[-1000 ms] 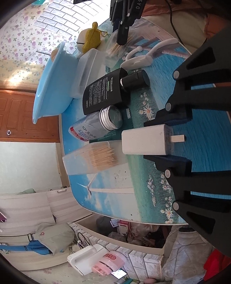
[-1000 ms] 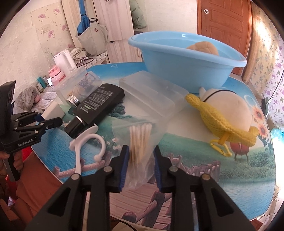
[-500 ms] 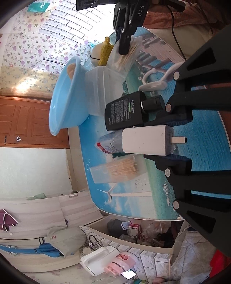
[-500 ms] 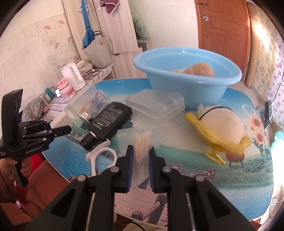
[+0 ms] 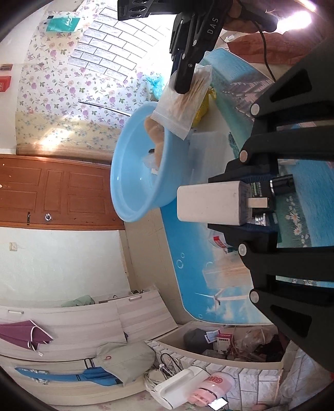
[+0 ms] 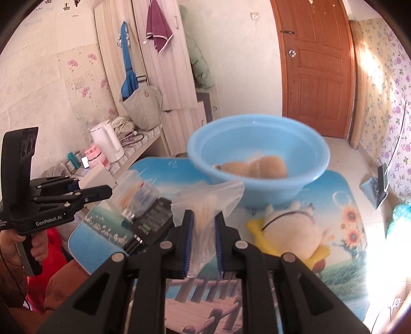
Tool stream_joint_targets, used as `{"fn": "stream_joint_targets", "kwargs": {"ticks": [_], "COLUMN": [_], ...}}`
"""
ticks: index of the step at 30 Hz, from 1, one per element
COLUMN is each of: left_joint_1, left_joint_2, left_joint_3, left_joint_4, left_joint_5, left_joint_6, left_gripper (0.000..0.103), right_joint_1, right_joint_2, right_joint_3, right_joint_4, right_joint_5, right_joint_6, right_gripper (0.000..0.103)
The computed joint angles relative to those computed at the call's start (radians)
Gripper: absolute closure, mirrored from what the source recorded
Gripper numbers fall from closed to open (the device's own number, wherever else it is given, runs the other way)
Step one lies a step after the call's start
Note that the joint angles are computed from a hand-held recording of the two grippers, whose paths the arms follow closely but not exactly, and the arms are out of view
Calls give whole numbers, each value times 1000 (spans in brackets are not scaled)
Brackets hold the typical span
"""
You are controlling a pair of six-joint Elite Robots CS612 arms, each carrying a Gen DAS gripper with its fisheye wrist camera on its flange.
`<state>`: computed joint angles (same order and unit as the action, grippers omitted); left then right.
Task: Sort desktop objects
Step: 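Carry the charger and swab bag over the blue basin and release both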
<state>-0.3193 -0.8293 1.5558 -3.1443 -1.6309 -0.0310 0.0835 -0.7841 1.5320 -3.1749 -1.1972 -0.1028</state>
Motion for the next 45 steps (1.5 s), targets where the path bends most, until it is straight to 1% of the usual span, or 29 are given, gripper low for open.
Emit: {"fn": "stream_joint_targets", "kwargs": {"ticks": [7, 11, 15, 21, 25, 28, 30, 31, 32, 34, 37, 38, 39, 40, 41, 42, 43, 44, 45], "left_joint_1": [-5, -12, -13, -23, -29, -36, -39, -40, -42, -46, -45, -45, -44, -44, -43, -44, -46, -47, -47], "left_joint_2": [25, 38, 61, 111, 149, 177, 192, 196, 199, 201, 194, 190, 184, 178, 173, 167, 160, 154, 147], "left_joint_3": [-59, -87, -137, -237, -310, -363, -389, -396, -401, -404, -390, -380, -367, -357, -346, -332, -317, -303, -291], "left_joint_4": [24, 39, 74, 136, 181, 228, 254, 258, 262, 256, 245, 240, 232, 225, 215, 201, 186, 176, 176], "left_joint_5": [-38, -46, -69, -76, -85, -64, -58, -56, -49, -34, -44, -46, -47, -42, -32, -12, 10, 25, 34], "left_joint_6": [3, 7, 16, 47, 51, 70, 74, 74, 76, 83, 86, 84, 82, 80, 78, 72, 64, 58, 52], "left_gripper": [79, 79, 79, 79, 79, 79, 78, 77, 76, 63, 56, 49, 40, 34, 23, 15, 12, 7, 5], "right_joint_1": [-7, -11, -16, -27, -29, -28, -24, -19, -17, -17, -15, -14, -16, -16, -16, -16, -14, -14, -15], "right_joint_2": [13, 29, 47, 80, 98, 113, 126, 133, 139, 151, 159, 159, 157, 156, 155, 152, 150, 146, 142], "right_joint_3": [-41, -73, -104, -159, -192, -221, -244, -255, -265, -284, -295, -293, -290, -290, -288, -285, -279, -273, -267], "right_joint_4": [-29, -25, -13, 21, 43, 63, 83, 86, 92, 110, 130, 130, 129, 134, 138, 135, 129, 123, 119], "right_joint_5": [-11, -13, -26, -31, -35, -44, -64, -94, -108, -100, -111, -114, -113, -109, -106, -115, -127, -134, -135], "right_joint_6": [17, 28, 44, 78, 81, 82, 71, 65, 66, 88, 108, 112, 114, 116, 116, 116, 116, 117, 120], "right_gripper": [88, 88, 88, 88, 88, 88, 88, 87, 86, 85, 85, 85, 84, 80, 75, 74, 71, 70, 69]}}
